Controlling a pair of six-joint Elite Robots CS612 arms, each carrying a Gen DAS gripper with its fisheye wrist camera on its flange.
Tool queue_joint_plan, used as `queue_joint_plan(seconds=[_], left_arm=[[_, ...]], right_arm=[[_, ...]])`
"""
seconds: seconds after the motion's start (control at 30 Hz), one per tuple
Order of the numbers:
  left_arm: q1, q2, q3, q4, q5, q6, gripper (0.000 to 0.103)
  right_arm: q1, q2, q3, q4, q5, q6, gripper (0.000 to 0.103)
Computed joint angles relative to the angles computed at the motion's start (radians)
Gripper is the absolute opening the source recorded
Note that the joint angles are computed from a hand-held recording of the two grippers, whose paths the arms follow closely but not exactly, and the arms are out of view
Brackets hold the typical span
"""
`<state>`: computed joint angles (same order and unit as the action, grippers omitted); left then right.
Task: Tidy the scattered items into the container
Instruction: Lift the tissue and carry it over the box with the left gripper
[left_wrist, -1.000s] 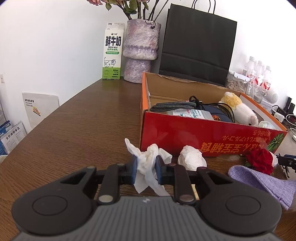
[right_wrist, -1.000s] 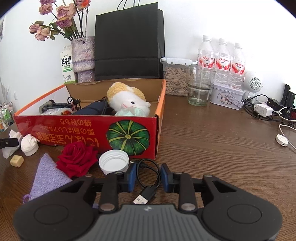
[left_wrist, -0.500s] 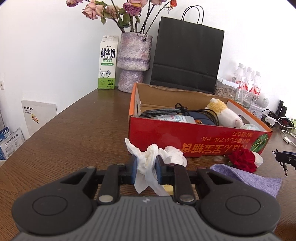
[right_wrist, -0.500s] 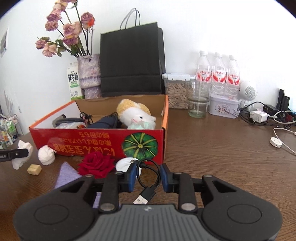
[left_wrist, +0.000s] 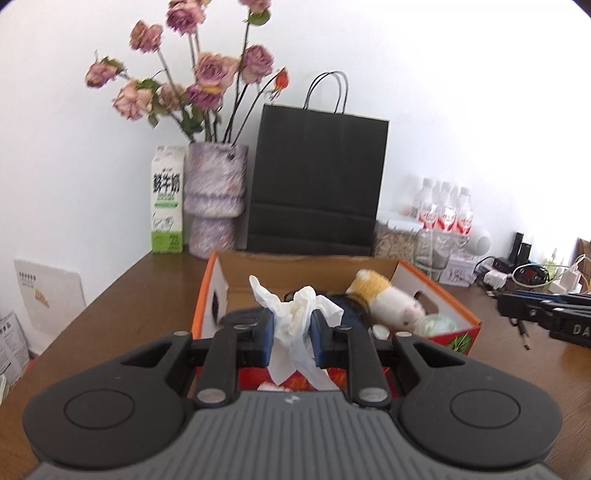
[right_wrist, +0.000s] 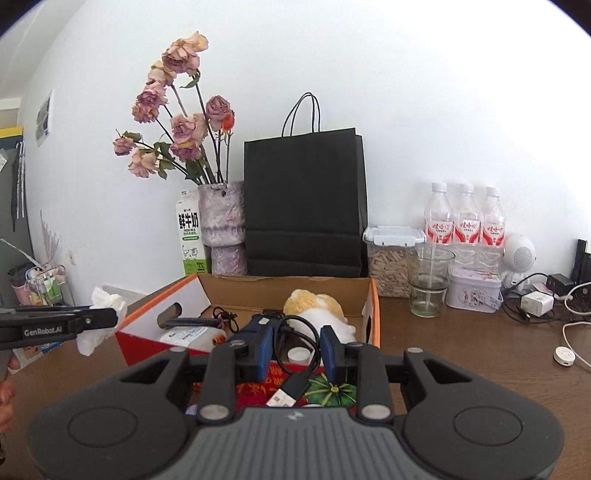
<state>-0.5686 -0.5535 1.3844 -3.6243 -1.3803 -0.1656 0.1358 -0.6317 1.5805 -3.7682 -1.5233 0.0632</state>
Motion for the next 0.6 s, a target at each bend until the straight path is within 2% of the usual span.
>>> queue_joint_plan(seconds=[0.3, 0.6], left_arm=[[-0.008, 0.049, -0.14, 0.066, -0.038, 0.028, 0.021], [0.006, 0.118, -0.289, 0.167, -0.035, 0.023, 0.021]], right_arm=[[0.01, 0.046, -0.124, 0.055, 0.025, 0.048, 0.026], [0.017, 0.121, -0.266, 0.172, 0.017, 0.07, 0.026]])
